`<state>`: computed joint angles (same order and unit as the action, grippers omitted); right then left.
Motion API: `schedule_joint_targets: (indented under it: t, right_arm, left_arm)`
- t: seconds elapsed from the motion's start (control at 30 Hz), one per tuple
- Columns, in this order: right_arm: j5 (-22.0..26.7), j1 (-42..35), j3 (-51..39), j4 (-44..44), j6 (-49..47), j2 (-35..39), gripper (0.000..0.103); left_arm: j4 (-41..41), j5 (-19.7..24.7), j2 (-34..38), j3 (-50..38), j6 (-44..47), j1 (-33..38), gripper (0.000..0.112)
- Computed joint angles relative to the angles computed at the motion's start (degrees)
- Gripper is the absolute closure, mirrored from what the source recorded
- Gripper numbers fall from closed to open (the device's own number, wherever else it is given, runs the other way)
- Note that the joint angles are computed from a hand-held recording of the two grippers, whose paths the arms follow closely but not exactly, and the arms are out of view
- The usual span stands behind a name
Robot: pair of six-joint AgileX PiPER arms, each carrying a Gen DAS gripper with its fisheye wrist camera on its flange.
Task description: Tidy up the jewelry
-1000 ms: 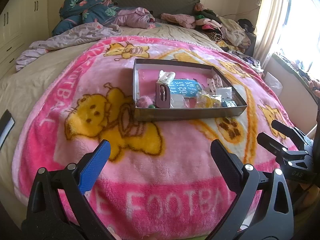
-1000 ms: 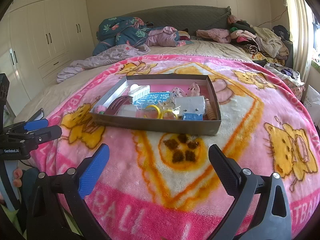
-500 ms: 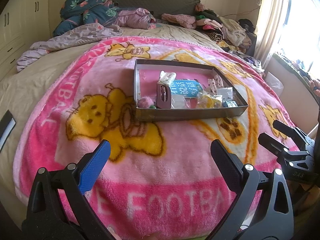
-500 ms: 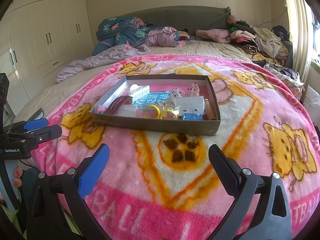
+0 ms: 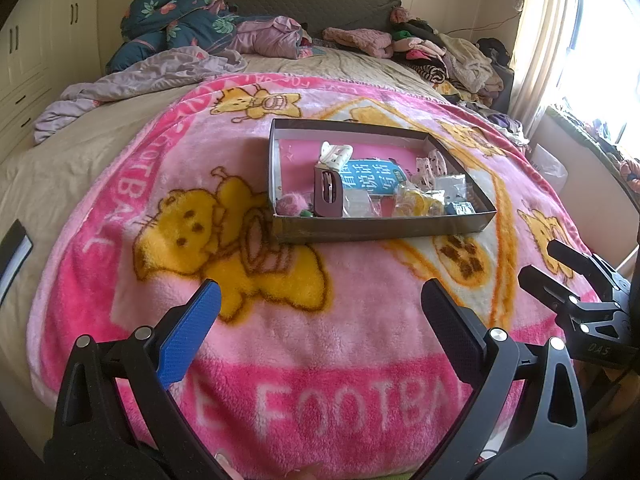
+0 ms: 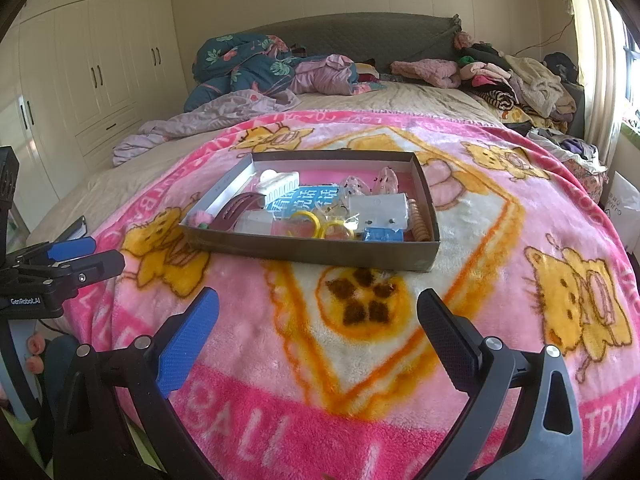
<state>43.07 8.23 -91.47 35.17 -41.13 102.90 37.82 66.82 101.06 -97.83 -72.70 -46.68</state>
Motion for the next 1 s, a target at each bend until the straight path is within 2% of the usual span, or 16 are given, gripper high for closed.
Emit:
schedule_joint_targets:
  t: [0.83, 1.0]
  right_arm:
    - [-0.2, -0.6, 0.6, 0.4, -0.3, -0.4, 0.007]
    - [0.4, -2.3, -1.8, 0.5, -0.3, 1.6, 0.007]
  left_arm:
    - [-0.2, -0.1, 0.1, 0.2, -0.7, 0.0, 0.021]
    - [-0.3, -0.3, 0.5, 0.9, -1.8, 1.5, 0.021]
